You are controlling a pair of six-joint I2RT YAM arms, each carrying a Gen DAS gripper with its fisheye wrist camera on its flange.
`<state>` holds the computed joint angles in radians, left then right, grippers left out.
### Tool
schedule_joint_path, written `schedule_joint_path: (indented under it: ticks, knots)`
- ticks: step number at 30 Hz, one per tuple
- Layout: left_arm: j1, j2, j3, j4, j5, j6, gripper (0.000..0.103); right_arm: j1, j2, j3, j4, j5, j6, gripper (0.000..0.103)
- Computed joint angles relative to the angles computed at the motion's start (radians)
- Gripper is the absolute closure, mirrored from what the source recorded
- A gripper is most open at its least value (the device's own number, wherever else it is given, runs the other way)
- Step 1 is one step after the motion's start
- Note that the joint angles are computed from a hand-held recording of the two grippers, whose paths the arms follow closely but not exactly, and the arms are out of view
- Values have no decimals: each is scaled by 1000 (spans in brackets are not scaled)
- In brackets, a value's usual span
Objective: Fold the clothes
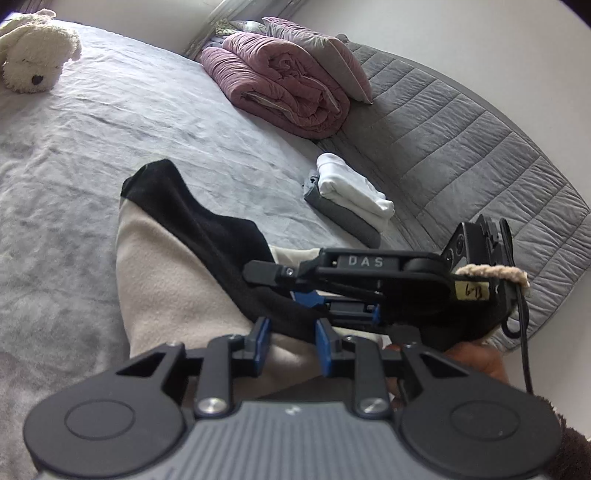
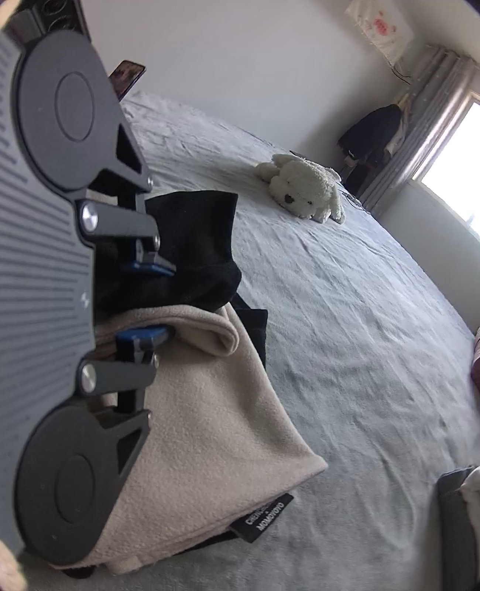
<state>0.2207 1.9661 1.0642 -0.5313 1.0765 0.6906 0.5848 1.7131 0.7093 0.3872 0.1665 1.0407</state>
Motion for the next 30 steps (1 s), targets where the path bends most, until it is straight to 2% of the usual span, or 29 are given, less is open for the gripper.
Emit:
schedule_joint_path:
  ticks: [4, 7, 13, 18, 25, 30]
  knots:
    - [38, -13, 6, -28, 55, 80, 75, 13, -49, -48, 88, 46, -40, 80]
    - [69, -28, -6, 9, 106, 80, 75, 7, -103, -85, 121, 61, -70, 80]
    - [78, -35, -77, 294, 77, -125, 75, -35, -187, -164, 149, 45, -57, 80]
    - [53, -17, -104, 394, 51, -202, 75, -83, -242, -237, 169, 20, -29, 80]
    - [16, -43, -156, 432, 48, -160, 75, -138, -303, -309, 171, -13, -23, 80]
    - [-11, -58, -189, 463, 37, -139, 75, -190, -279, -344, 218, -54, -36, 80]
